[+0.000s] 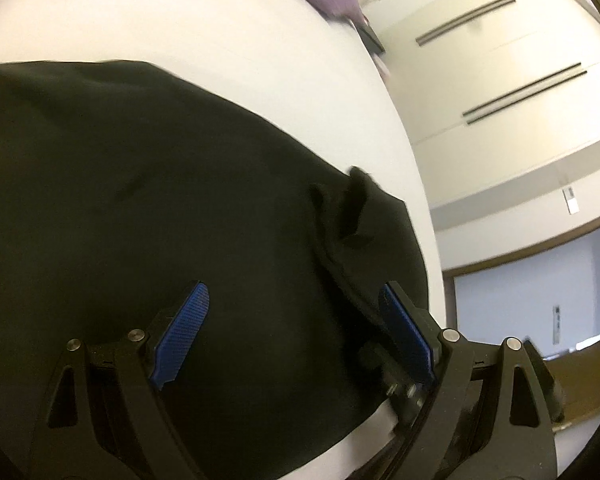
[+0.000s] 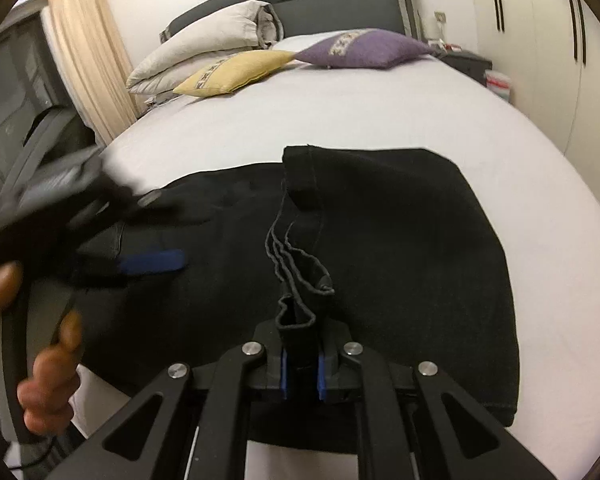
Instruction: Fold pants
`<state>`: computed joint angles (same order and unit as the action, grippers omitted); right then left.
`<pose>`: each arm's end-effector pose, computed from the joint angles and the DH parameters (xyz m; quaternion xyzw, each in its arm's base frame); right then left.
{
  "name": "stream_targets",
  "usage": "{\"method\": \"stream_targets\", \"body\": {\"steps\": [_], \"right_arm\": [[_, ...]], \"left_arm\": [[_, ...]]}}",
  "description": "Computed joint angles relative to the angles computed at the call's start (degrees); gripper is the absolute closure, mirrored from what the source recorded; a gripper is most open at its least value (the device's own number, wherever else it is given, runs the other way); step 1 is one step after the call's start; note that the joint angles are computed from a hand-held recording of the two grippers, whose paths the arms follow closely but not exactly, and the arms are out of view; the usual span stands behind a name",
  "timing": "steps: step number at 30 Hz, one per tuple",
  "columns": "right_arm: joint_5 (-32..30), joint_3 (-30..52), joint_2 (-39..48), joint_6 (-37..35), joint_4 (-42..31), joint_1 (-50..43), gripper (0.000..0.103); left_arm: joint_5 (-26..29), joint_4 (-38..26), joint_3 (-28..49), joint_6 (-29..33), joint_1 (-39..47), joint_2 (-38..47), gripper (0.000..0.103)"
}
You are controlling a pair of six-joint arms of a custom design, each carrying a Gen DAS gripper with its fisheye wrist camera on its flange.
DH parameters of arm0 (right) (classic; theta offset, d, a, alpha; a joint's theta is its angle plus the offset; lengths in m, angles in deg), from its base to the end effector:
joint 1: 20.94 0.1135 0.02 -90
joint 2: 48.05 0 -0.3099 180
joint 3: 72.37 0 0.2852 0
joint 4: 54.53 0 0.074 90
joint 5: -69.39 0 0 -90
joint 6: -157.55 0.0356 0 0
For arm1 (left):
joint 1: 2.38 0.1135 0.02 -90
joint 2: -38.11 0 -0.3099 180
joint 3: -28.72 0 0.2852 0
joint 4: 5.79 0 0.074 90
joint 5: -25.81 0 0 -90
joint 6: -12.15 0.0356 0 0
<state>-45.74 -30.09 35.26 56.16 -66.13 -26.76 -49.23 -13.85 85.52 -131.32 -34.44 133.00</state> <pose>0.2637 -0.0117 0.1496 -0.1145 0.9201 0.1570 0.3400 0.2883 -0.1914 0.1682 -0.1231 0.9128 -0.3400 0.1898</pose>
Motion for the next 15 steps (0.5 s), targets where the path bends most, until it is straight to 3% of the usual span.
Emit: {"method": "stream_targets", "body": {"steps": [4,11,15], "right_arm": [[2.5,-3.3,-3.1,-1.6,2.9,1.2,0.092],[9.5,-8.8,-8.8,-5.2,8.7,5.9,0.092],[10.9,-10.9,-11.8,-5.3,10.9,6.6,0.092]], "left_arm": [[1.1,-5.8,8.2,3.2,0.0,6.0,0.006],[3.7,-9.4,15.5,5.8,0.7,11.6,0.007],[5.6,-6.4,14.2,4.8,0.7,11.3,0.013]]}}
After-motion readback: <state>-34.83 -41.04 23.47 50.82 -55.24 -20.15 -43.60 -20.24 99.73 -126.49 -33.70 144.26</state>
